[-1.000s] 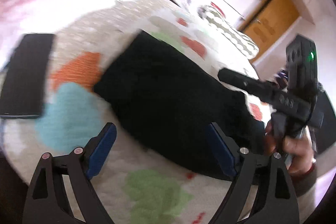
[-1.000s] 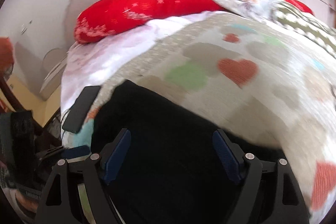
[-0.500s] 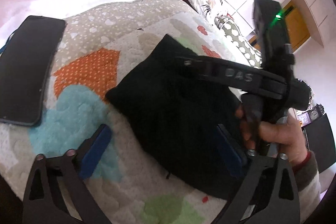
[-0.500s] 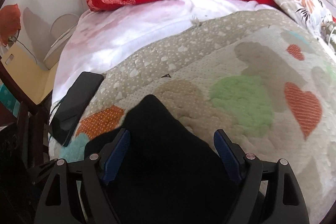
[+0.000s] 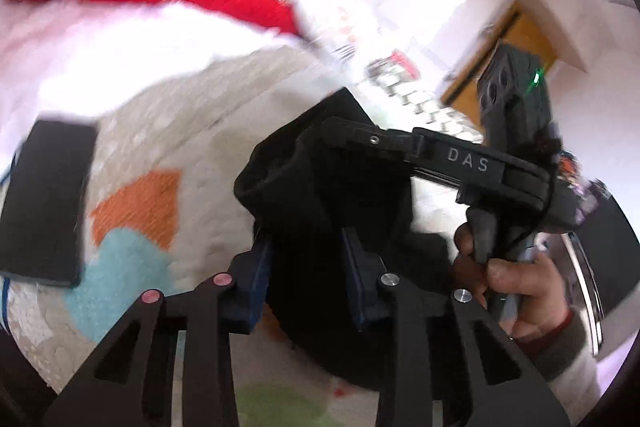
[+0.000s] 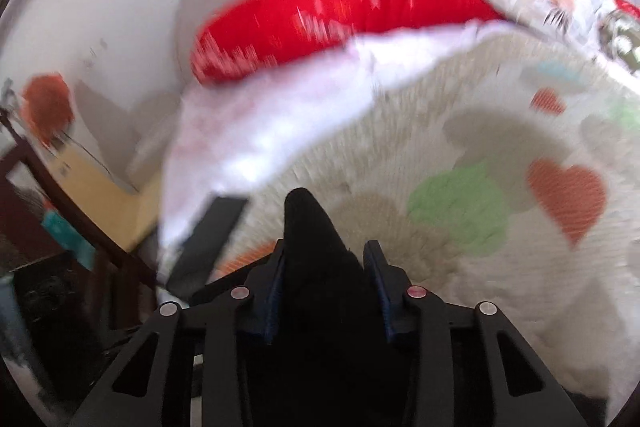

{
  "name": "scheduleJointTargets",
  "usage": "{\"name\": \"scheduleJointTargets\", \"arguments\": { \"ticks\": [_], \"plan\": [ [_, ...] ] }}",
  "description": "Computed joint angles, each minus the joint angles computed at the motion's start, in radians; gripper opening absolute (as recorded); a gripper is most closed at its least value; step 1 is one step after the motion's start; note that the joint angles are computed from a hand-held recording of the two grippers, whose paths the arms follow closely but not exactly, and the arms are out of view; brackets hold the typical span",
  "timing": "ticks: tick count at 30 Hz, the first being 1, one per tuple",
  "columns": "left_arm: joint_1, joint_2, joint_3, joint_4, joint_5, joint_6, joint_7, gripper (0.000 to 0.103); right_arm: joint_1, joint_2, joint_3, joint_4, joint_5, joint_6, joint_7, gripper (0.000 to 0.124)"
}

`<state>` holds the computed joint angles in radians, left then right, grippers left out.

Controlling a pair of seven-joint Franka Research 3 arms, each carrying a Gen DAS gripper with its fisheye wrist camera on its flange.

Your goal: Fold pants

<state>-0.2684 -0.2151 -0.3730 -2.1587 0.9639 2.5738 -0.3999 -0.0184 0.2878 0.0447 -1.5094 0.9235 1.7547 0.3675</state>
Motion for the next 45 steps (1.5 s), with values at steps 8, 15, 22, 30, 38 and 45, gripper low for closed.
{"name": "scheduleJointTargets", "arguments": {
  "ticks": [8,15,22,30,38,45],
  "plan": [
    [-0.100,0.216,-0.024,0.275,0.089,0.100,0.239,0.030,-0.231,-0.018,-0.087,0.023,0.262,-0.143,-0.038,0.031],
    [-0.158,0.472,-0.045,0.443,-0.281,0.156,0.690,0.029,-0.307,-0.032,-0.152,-0.059,0.144,-0.019,0.024,0.046],
    [-0.232,0.305,0.053,0.330,-0.218,0.140,0.685,0.068,-0.360,-0.009,-0.147,-0.090,0.135,-0.135,0.087,0.076],
    [-0.175,0.241,0.075,0.242,-0.178,0.046,0.594,0.077,-0.308,0.016,-0.127,-0.118,0.110,-0.156,0.189,0.087],
    [-0.172,0.278,0.075,0.209,-0.286,0.064,0.615,0.077,-0.275,-0.018,-0.115,-0.187,0.117,-0.081,0.168,0.026],
    [-0.177,0.226,0.063,0.244,-0.177,0.059,0.590,0.078,-0.359,-0.086,-0.164,-0.190,0.288,-0.232,0.062,0.013]
  ]
}}
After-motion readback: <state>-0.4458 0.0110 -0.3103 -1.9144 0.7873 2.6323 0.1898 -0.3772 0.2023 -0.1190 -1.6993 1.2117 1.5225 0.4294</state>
